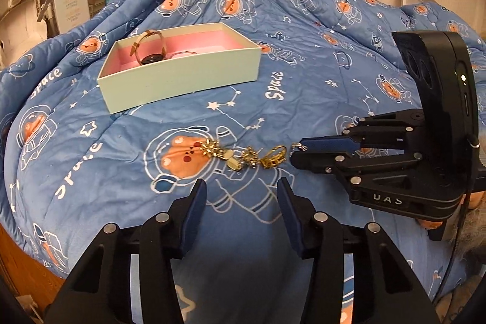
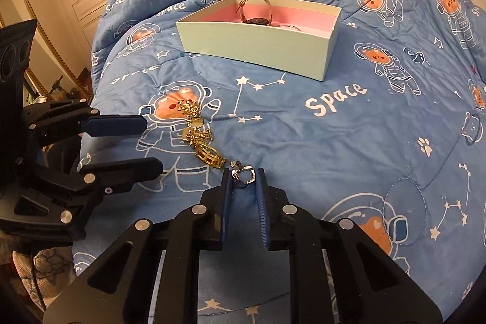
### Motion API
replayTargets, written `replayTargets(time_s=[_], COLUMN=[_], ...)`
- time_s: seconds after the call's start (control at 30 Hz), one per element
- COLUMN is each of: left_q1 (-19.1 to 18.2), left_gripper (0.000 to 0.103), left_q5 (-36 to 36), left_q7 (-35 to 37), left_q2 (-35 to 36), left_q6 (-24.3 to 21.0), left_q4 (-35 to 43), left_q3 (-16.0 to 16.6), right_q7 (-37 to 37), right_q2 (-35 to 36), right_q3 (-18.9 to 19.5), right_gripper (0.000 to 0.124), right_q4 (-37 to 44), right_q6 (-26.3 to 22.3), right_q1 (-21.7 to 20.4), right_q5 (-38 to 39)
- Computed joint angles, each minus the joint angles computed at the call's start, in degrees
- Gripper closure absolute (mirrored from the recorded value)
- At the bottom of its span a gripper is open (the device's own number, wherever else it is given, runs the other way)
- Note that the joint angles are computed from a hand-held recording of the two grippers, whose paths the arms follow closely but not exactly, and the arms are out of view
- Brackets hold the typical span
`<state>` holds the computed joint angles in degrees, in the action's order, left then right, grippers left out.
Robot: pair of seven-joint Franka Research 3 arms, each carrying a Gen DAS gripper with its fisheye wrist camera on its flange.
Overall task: Organize jewelry
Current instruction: 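Close the right gripper on the keychain's silver clasp while the left gripper grasps a gold charm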
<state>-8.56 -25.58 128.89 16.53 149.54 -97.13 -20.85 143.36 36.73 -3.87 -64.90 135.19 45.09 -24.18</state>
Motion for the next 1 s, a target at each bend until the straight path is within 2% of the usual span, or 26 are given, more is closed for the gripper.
replayTargets(time_s=[0.17, 0.43, 0.7, 0.87, 1.0], left_q1=[-0.88, -2.17, -2.68, -2.67, -2.17], left_gripper=[0.065, 0.065, 0.066, 0.079, 0.079], left_q5=[0.94, 3.82, 7.64, 9.12, 8.95], left_q7=[0.62, -3.85, -6.9, -7.59, -7.65], left_q2=[0.8, 4.89, 7.3, 7.49, 7.27], left_q6=[-2.83, -4.22, -3.0, -1.93, -1.61], left_q4=[1.03, 5.69, 8.27, 8.23, 7.9], left_q3=[-0.35, -0.03, -0.61, -0.95, -1.41], right_q7=[2.7, 6.31, 8.3, 8.92, 9.16], right_q2=[-2.69, -5.92, -6.83, -6.76, -6.76], right_q3=[-0.36, 0.28, 1.14, 1.27, 1.32], right_gripper=[0.107, 0.107, 0.107, 0.107, 0.107], right_q4=[-4.0, -8.74, -10.29, -10.31, -10.22], right_q6=[0.79, 1.36, 2.13, 2.2, 2.06], right_q1=[0.31, -0.12, -1.12, -1.23, -1.27], right_q5=[-1.07, -3.28, -3.74, -3.83, -3.85])
